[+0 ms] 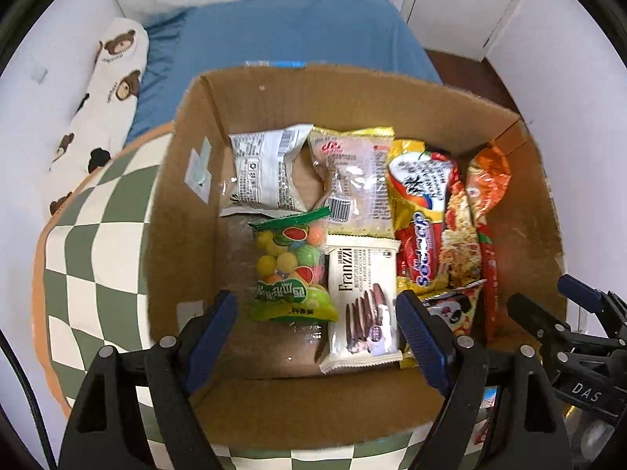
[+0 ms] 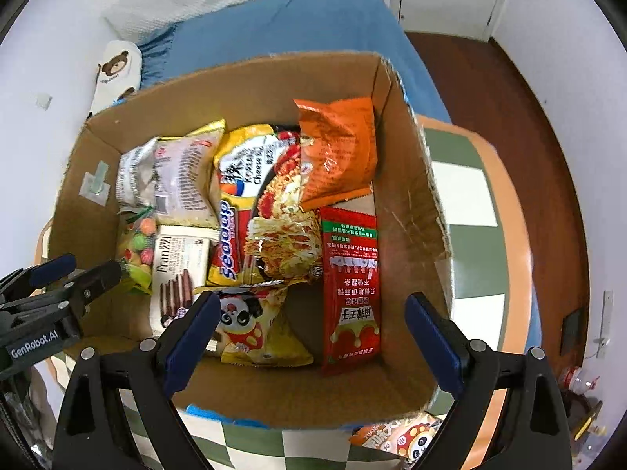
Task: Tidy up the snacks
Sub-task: 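Lift both tools out of the box back toward the snack pile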
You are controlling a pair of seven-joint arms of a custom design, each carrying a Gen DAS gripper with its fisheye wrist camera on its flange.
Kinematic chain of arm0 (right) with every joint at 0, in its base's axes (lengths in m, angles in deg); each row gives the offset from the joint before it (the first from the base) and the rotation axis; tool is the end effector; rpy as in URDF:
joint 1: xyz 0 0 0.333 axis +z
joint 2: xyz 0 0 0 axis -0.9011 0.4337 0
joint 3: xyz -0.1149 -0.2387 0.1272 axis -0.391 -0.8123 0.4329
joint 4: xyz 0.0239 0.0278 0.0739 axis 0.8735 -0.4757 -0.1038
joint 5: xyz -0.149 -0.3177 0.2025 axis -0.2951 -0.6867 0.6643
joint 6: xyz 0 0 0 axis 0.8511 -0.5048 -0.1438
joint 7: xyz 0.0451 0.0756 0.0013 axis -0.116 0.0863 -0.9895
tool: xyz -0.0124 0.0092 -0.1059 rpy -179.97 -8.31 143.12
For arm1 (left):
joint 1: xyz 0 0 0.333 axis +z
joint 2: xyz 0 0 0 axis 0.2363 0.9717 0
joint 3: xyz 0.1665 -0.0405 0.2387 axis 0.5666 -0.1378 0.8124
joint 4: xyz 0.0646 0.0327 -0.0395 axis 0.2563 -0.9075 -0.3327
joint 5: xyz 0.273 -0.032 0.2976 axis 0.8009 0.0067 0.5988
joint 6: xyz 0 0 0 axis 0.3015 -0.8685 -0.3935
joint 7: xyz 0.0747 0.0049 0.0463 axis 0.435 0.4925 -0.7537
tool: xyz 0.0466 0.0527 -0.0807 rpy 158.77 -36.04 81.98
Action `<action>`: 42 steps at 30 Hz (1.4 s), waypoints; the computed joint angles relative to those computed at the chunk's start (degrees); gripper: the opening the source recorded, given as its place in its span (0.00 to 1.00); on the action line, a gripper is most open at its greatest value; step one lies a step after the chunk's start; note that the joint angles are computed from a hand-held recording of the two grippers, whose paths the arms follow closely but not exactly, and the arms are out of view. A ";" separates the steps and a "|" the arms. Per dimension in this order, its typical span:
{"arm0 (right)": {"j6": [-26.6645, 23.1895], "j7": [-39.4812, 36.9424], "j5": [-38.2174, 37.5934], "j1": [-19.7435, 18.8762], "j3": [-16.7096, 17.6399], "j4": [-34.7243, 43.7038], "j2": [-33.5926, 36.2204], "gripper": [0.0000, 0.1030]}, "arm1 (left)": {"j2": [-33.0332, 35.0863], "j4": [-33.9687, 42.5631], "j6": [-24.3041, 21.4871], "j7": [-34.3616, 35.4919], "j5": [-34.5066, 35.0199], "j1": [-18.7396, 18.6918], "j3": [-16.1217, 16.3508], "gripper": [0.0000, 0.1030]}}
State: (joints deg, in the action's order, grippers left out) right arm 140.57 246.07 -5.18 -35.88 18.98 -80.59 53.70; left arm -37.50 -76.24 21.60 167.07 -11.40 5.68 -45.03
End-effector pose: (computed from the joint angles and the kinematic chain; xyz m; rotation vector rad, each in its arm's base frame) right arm 0.3958 0.3364 0.6514 -1.4520 2.5924 -0.2319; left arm 0.5500 -0.1921 0.5932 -1.5119 2.6682 -0.3355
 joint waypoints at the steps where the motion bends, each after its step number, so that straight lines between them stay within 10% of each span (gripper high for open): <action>1: -0.54 0.37 -0.88 0.19 0.46 0.72 0.06 0.94 | -1.87 -1.39 0.89 0.04 -0.40 0.04 0.07 0.80; 29: -14.86 14.97 -24.37 12.77 10.65 17.71 4.14 0.94 | -31.74 -24.19 14.30 9.89 -12.12 2.54 5.11 0.80; 42: 3.48 41.40 3.32 12.90 9.06 -23.11 -24.57 0.94 | -38.95 -39.52 5.59 7.79 -5.99 4.04 2.06 0.80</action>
